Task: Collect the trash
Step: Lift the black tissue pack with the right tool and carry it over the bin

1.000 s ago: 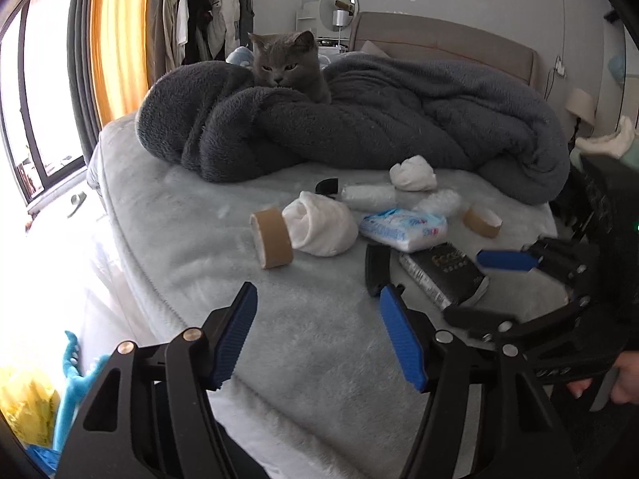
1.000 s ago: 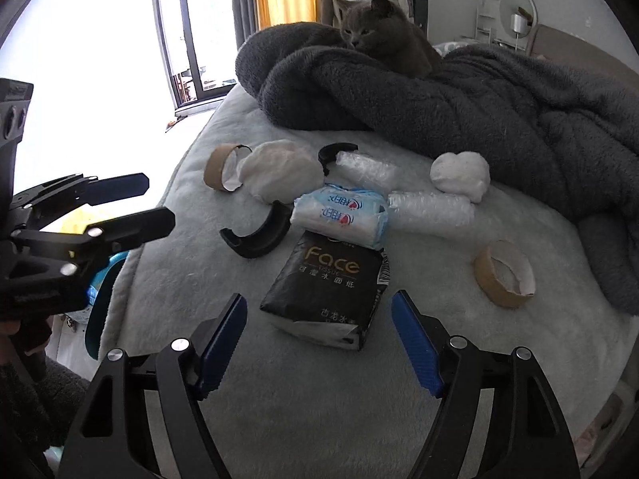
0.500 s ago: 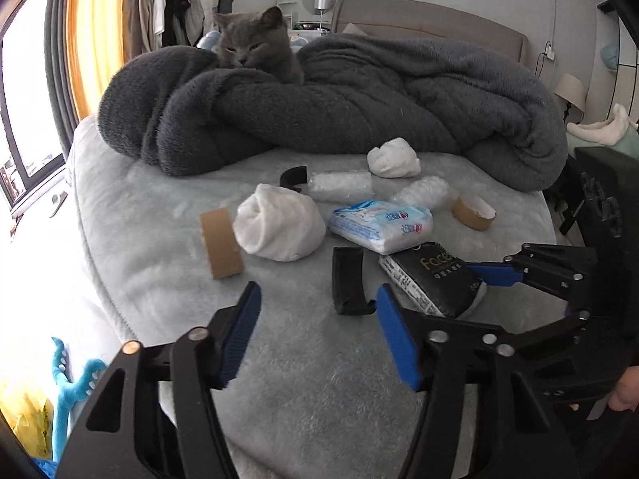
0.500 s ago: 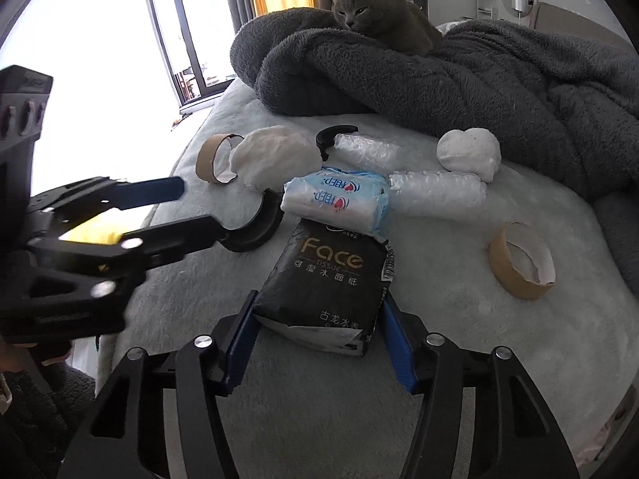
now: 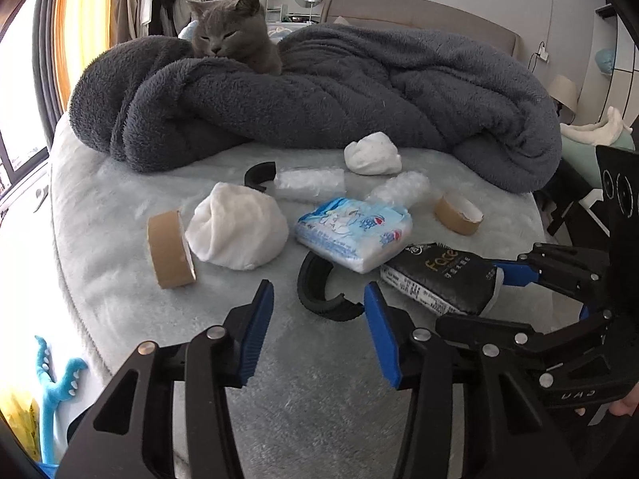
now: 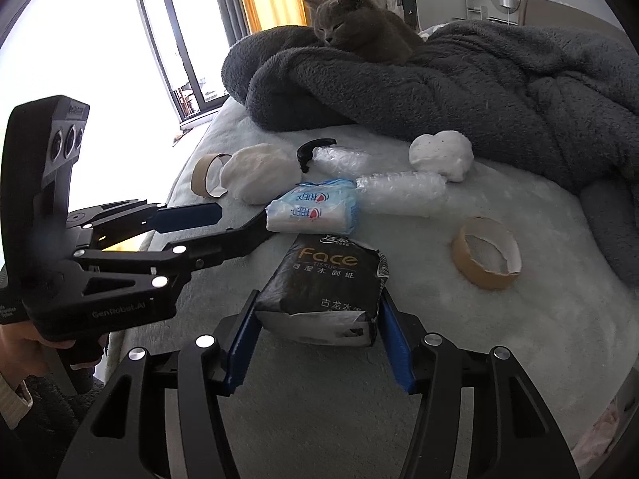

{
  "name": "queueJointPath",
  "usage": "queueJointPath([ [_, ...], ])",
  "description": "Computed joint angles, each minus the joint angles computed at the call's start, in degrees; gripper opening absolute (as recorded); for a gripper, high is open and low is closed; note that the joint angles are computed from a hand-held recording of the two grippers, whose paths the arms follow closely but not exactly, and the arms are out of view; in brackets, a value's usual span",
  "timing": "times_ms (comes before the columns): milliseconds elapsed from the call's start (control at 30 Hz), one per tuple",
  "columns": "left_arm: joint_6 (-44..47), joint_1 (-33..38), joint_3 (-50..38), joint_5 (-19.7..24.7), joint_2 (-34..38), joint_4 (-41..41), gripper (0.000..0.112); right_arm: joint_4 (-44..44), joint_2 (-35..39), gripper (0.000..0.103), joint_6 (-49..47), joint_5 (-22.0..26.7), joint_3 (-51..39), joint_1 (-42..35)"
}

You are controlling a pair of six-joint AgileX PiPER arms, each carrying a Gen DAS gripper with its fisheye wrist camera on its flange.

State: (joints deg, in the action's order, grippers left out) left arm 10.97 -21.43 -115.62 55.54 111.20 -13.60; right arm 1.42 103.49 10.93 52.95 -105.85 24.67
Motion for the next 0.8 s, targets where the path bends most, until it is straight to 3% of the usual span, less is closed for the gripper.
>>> queueJointPath([
  [167,-0.59,-0.33,-0.33,-0.33,0.35,-0.30,0.052,1.39,-0.55,0.057,-0.63,-0.41,0.76,-0.62],
  [300,-2.55,-0.80,-3.71,3.09,3.03,1.36,0.051,2.44,-1.07,0.057,-1.09,-0.66,1.27,-1.05],
  [533,-6.37,-1.70,-5.03,3.85,4.31,5.71,0.022,3.62,-2.39,0.056,-1.26,-0.23,1.56,-1.50],
  [800,-6.58,-0.47,-2.51,3.13,1.78,4.79,0.022,3.06,-3.54,0.056,-0.61,-0.44,-0.19,-0.84],
])
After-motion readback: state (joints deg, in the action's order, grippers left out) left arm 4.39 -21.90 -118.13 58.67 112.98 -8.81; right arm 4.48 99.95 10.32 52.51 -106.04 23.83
